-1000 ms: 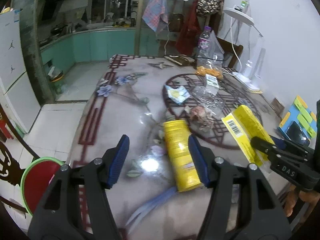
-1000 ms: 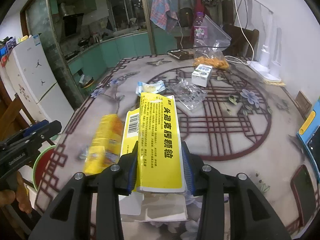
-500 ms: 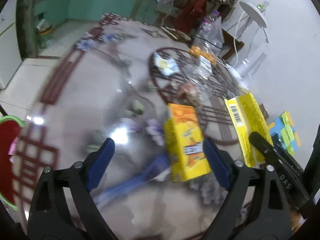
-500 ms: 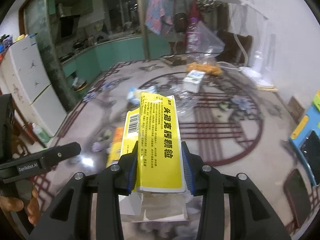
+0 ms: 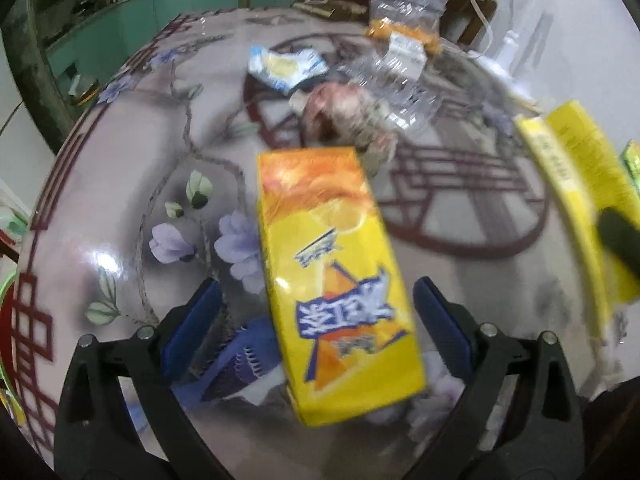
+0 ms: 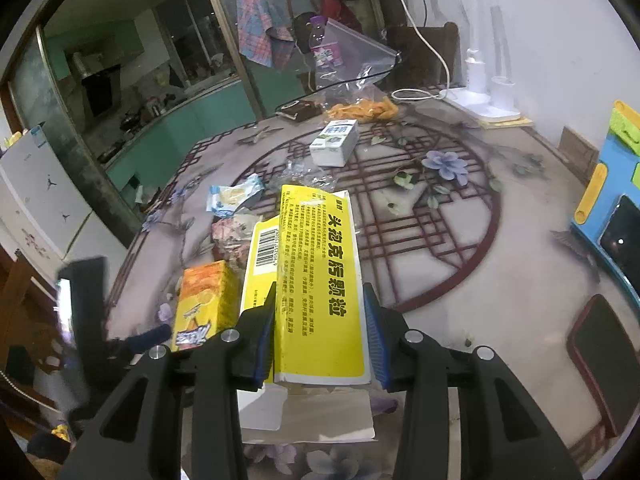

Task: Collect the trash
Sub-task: 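Carry both yellow boxes over the red bucket and open both grippers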

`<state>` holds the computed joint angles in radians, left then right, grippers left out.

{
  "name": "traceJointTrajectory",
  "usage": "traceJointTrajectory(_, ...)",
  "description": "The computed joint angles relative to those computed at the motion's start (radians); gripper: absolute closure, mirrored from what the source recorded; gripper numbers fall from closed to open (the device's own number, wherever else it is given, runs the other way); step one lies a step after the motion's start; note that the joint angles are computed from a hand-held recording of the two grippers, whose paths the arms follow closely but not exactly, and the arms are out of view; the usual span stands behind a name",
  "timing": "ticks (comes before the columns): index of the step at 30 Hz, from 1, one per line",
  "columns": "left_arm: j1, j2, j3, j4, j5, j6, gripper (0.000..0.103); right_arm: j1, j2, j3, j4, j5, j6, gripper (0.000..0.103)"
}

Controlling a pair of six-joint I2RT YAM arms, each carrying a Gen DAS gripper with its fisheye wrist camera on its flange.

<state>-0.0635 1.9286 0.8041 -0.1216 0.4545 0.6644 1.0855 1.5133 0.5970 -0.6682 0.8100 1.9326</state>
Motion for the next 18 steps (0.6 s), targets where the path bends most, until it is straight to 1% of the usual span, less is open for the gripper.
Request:
traceJointTrajectory(1,0.008,0.010,0.009,-0.001,0.003,-0.010,0.029,0.001,0.000,0.000,0.001,0.001,0.000,0.065)
traceJointTrajectory(2,0.017,-0.001,0.001,0.005,0.009,-0.010,0.045,0.002,0.000,0.002,0.001,0.002,0.000,0.065)
traceJointTrajectory(4,0.025,0.009,0.044,-0.072,0.021,0.005,0.045,0.006,0.005,0.008,-0.004,0.003,0.005,0.065)
traceJointTrajectory(6,0.057,0.019,0.083,-0.139,0.057,0.006,0.045,0.007,0.010,0.014,-0.010,0.001,0.004,0.065)
traceJointTrajectory(10,0.105,-0.007,0.109,-0.187,0.111,0.015,0.045,0.012,0.027,0.038,-0.019,0.005,-0.005,0.065)
traceJointTrajectory(15,0.188,-0.062,0.136,-0.270,0.192,0.072,0.045,0.016,0.069,0.084,-0.035,0.017,-0.032,0.065)
traceJointTrajectory(18,0.219,-0.093,0.145,-0.265,0.213,0.087,0.045,0.016,0.099,0.109,-0.030,0.016,-0.055,0.065)
